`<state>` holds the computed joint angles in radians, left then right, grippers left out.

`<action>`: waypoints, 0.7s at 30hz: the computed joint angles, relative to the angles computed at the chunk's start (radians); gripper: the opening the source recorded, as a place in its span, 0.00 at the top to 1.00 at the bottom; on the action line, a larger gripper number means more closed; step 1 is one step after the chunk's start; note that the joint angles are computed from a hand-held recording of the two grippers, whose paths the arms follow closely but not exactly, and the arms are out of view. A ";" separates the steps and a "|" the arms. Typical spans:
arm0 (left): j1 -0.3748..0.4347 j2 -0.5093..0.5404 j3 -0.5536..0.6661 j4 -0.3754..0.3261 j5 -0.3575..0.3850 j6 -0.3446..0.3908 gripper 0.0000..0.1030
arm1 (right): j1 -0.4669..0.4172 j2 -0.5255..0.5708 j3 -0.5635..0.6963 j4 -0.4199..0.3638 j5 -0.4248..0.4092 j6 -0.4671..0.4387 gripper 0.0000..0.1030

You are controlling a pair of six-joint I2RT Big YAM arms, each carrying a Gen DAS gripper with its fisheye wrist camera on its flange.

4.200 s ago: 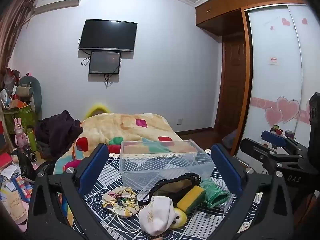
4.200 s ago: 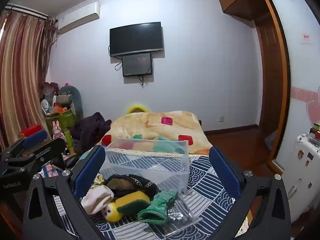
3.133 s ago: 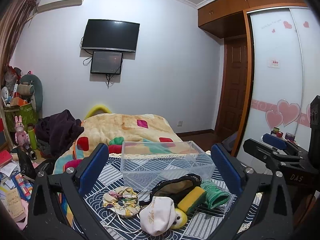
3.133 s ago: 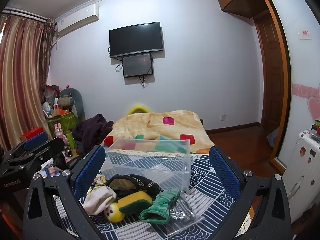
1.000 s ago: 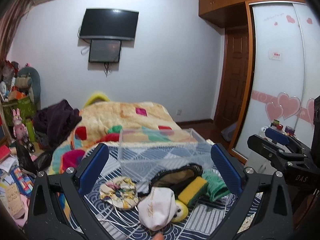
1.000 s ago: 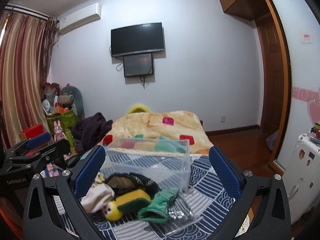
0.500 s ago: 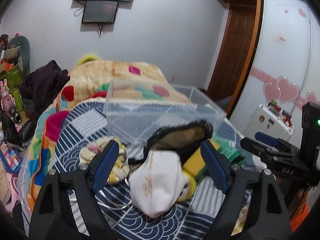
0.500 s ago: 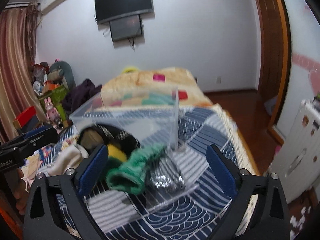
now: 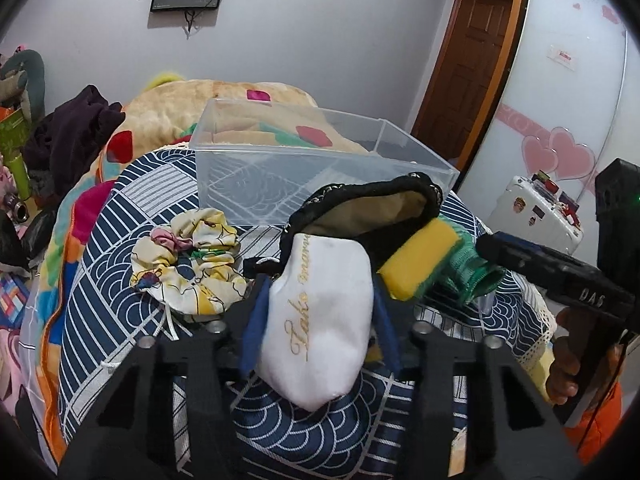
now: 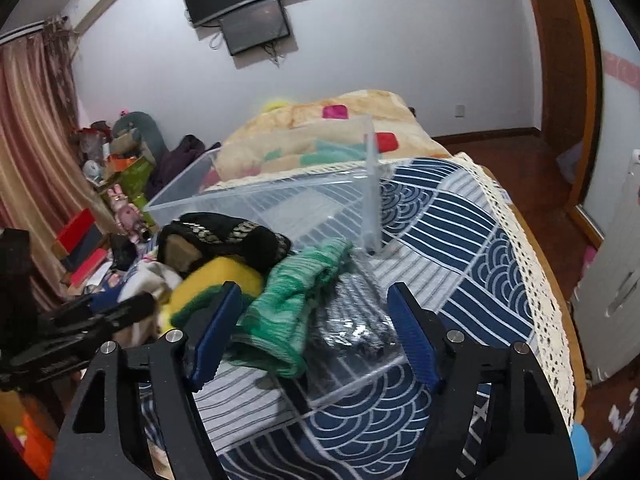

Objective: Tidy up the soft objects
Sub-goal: 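Grasp the green knitted glove with the right tool while the left tool grasps the white cloth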

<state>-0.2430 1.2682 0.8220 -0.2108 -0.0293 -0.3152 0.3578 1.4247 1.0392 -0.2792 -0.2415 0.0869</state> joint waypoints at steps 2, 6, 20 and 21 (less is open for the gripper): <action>-0.005 -0.011 -0.009 0.010 -0.007 -0.003 0.67 | 0.013 0.012 0.008 -0.013 -0.002 -0.022 0.39; -0.020 -0.032 -0.019 0.015 -0.044 0.016 0.81 | 0.035 0.066 0.056 -0.085 0.006 -0.042 0.59; 0.006 -0.120 -0.050 0.060 -0.005 0.012 0.87 | 0.038 0.003 0.016 -0.003 0.042 -0.024 0.88; 0.006 -0.129 -0.052 0.062 -0.012 0.014 0.87 | 0.038 -0.006 0.010 0.009 0.046 -0.021 0.88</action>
<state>-0.2367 1.1395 0.7699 -0.1485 -0.0409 -0.3007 0.3956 1.4188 1.0497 -0.2704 -0.1953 0.0658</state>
